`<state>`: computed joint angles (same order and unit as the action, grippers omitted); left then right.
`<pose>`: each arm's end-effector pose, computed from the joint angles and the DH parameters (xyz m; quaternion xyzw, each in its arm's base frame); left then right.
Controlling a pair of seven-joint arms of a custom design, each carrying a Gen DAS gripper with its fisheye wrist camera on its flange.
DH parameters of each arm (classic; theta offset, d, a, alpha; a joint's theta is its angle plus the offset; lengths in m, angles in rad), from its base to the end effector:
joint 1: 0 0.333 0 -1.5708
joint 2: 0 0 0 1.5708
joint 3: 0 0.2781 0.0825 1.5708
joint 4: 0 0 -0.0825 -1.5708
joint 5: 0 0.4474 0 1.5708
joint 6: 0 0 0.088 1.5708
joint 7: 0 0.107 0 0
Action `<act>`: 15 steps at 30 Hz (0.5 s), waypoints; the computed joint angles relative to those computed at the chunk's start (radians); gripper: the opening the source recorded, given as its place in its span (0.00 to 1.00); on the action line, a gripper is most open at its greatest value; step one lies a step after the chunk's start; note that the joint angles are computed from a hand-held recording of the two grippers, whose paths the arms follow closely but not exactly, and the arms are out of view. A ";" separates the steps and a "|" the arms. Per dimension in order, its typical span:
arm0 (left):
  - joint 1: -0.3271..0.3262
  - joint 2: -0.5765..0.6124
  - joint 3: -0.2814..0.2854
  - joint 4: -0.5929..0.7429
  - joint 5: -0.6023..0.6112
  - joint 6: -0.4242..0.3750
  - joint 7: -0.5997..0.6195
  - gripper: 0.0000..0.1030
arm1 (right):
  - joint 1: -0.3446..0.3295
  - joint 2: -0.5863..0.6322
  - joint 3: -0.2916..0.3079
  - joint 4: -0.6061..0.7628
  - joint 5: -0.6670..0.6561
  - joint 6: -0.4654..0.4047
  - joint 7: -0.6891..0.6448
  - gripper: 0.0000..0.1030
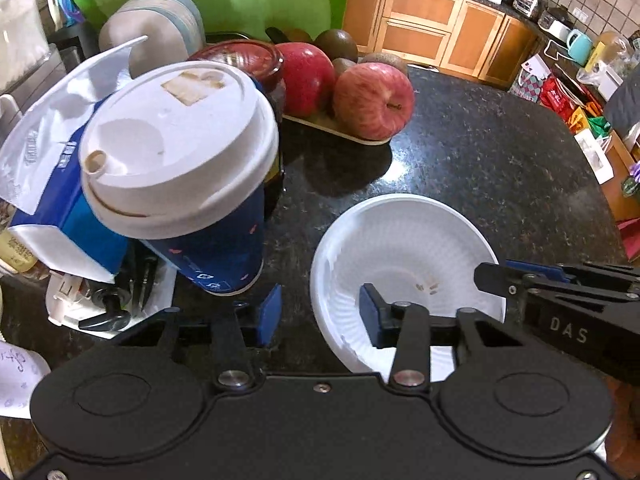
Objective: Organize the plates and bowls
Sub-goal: 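Move the left tool to the last white bowl and close on its rim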
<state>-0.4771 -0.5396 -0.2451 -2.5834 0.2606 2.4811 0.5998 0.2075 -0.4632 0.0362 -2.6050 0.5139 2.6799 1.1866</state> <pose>0.3710 -0.3201 0.4165 -0.7107 0.6543 -0.2099 0.1507 0.4879 0.1046 0.3962 -0.7457 0.5923 -0.0895 0.2917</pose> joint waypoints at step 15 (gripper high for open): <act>-0.004 0.014 -0.008 0.008 0.023 0.005 0.016 0.42 | 0.001 0.000 -0.006 -0.009 0.011 0.000 -0.026 0.21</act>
<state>-0.4807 -0.5258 -0.2534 -2.5755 0.2840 2.4858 0.6163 0.2082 -0.4629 0.0304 -2.6141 0.5254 2.6797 1.1604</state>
